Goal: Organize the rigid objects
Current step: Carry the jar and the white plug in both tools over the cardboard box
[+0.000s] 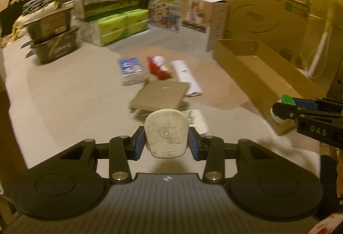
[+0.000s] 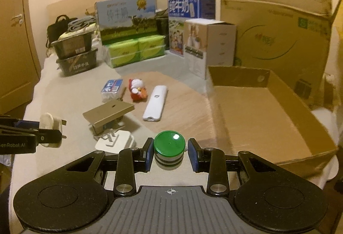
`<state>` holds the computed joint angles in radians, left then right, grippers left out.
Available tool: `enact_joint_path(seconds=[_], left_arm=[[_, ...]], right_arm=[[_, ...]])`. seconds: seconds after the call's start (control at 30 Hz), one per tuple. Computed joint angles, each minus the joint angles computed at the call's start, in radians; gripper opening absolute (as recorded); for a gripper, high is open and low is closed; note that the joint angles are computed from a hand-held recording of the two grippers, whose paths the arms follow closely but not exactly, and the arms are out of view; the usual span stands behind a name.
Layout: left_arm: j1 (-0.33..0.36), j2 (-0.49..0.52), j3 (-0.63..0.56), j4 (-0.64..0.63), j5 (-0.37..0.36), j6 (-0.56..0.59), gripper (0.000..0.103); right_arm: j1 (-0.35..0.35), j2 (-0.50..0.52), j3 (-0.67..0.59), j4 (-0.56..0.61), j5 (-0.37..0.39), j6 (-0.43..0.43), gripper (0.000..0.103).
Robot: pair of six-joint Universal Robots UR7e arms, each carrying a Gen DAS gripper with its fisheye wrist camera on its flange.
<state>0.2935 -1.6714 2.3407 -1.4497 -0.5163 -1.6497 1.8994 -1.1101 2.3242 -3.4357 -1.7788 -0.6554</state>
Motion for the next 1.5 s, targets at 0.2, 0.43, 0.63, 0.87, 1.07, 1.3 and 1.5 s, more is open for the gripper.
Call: enact_joint_path(seconds=[0.2, 0.43, 0.63, 0.87, 1.07, 1.3, 1.5], left_arm=[[0.033, 0.113, -0.004, -0.33, 0.032, 0.26, 0.038], [0.099, 0.292, -0.036, -0.805, 0.037, 0.639, 0.038], [0.153, 0.454, -0.103, -1.097, 0.003, 0.887, 0.038], [0.208, 0.594, -0.186, -1.276, -0.047, 1.056, 0.038], [0.255, 0.68, -0.247, -1.357, -0.084, 1.141, 0.038], [0.29, 0.729, -0.28, -1.401, -0.106, 1.18, 0.039], [0.28, 0.734, -0.264, -1.417, -0.051, 1.172, 0.051]], right_arm=[[-0.039, -0.064, -0.001, -0.005, -0.011, -0.019, 0.034], [-0.111, -0.12, -0.04, 0.014, -0.02, -0.067, 0.034], [-0.174, -0.137, -0.083, 0.037, -0.015, -0.115, 0.034], [-0.235, -0.133, -0.148, 0.097, 0.019, -0.121, 0.034], [-0.267, -0.115, -0.183, 0.12, 0.03, -0.123, 0.034], [-0.287, -0.088, -0.212, 0.133, 0.041, -0.115, 0.034], [-0.299, -0.081, -0.22, 0.146, 0.049, -0.107, 0.034]])
